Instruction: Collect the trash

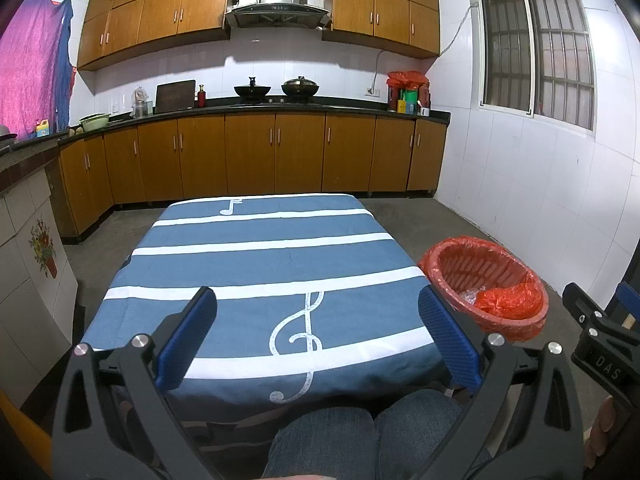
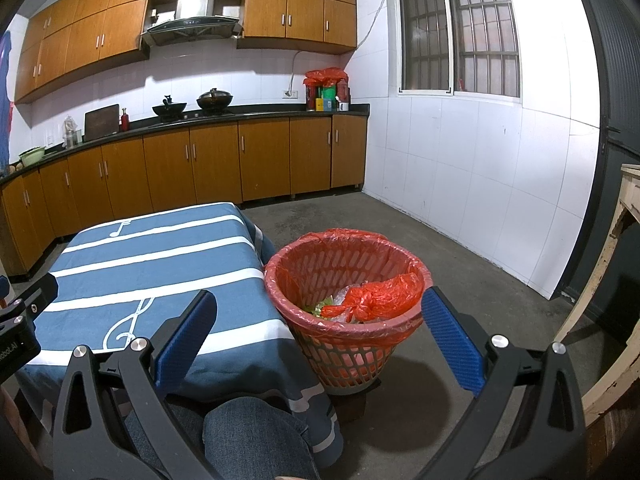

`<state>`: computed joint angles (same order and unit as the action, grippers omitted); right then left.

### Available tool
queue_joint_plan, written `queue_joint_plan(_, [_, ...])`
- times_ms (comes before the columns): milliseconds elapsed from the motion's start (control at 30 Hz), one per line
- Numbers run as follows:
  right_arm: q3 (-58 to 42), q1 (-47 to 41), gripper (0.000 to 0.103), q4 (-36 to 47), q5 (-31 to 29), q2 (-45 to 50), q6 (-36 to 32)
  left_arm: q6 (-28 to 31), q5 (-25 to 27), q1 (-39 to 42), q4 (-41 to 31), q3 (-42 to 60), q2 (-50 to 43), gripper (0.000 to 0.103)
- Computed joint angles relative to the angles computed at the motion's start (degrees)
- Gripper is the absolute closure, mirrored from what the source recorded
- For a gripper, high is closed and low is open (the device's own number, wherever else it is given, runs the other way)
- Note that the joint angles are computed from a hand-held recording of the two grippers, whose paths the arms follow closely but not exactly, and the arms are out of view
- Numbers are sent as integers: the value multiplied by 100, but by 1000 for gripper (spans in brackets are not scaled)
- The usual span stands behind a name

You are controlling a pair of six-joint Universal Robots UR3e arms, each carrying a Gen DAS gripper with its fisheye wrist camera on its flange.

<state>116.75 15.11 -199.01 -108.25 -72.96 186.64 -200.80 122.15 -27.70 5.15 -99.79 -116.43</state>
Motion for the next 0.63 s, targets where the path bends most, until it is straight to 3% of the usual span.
queue_joint_plan(633, [44,13,2,-29,-9,-6,11,27,-39,33,105,-148,43,4])
